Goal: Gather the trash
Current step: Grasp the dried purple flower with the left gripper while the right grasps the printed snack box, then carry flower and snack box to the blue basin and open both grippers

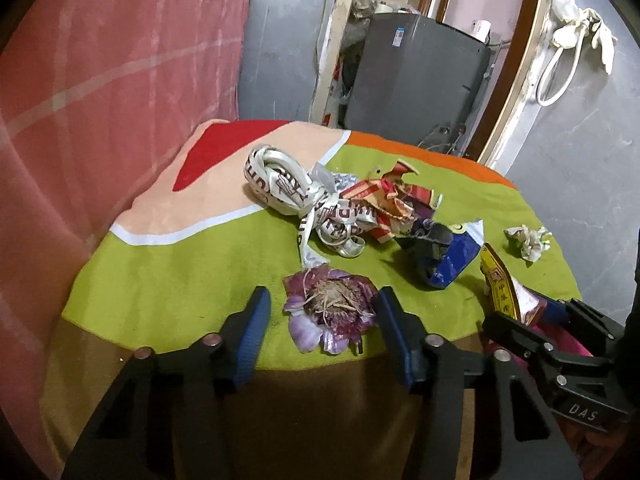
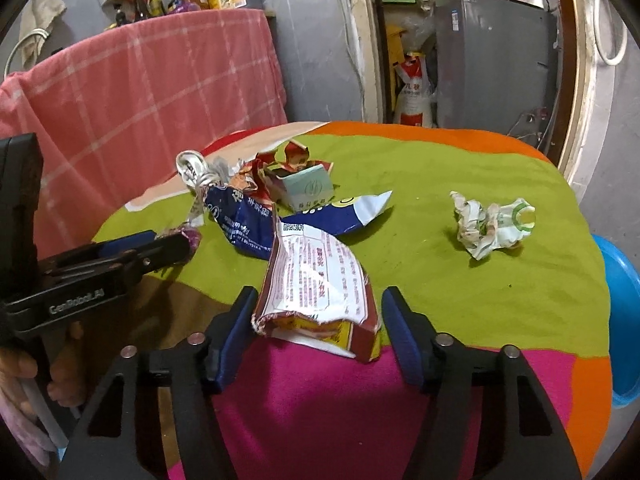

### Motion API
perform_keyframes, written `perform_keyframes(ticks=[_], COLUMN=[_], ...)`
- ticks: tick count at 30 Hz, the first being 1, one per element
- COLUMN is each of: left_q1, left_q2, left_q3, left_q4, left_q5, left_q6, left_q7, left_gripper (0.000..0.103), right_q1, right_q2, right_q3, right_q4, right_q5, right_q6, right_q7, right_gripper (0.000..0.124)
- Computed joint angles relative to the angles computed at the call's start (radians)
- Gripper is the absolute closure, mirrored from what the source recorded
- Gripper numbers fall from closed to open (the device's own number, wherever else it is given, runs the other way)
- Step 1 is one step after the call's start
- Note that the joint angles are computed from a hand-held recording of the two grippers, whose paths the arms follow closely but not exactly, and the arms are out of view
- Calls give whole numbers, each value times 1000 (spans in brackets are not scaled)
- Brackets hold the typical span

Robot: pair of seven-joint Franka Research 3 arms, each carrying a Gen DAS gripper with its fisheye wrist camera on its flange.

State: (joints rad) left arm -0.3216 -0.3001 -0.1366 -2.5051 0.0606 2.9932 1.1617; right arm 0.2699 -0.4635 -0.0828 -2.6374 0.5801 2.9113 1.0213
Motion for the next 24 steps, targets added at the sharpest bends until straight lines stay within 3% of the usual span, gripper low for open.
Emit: perform_keyframes(ticks=[2,6,13,18,24], left_q1=[-24,4,13,52,148], left_q2=[-5,-27,-73,-119,-139], left_q3=[20,-14,-37,-94,-226], left_q4=[-5,-22,-66,-102,-92], left_q5=[-21,9,42,114,234], left_q6=[-1,-1,22,56,131], left_q7=[26,-3,-77,-164,-304], left_gripper=[65,71,74,75,75], right_q1=[-10,-4,25,57,93], right_q2=[-1,-8,-58,-137,-243], right_q3=[11,6,-22,-49,-95], right_q4=[-2,-6,-42,-99,-184], right_q5=[-13,-17,22,51,42], right_q6=[-3,-2,20,79,226], right_q7=[9,6,-19,-42,-48], right_gripper=[69,70,72,72,72])
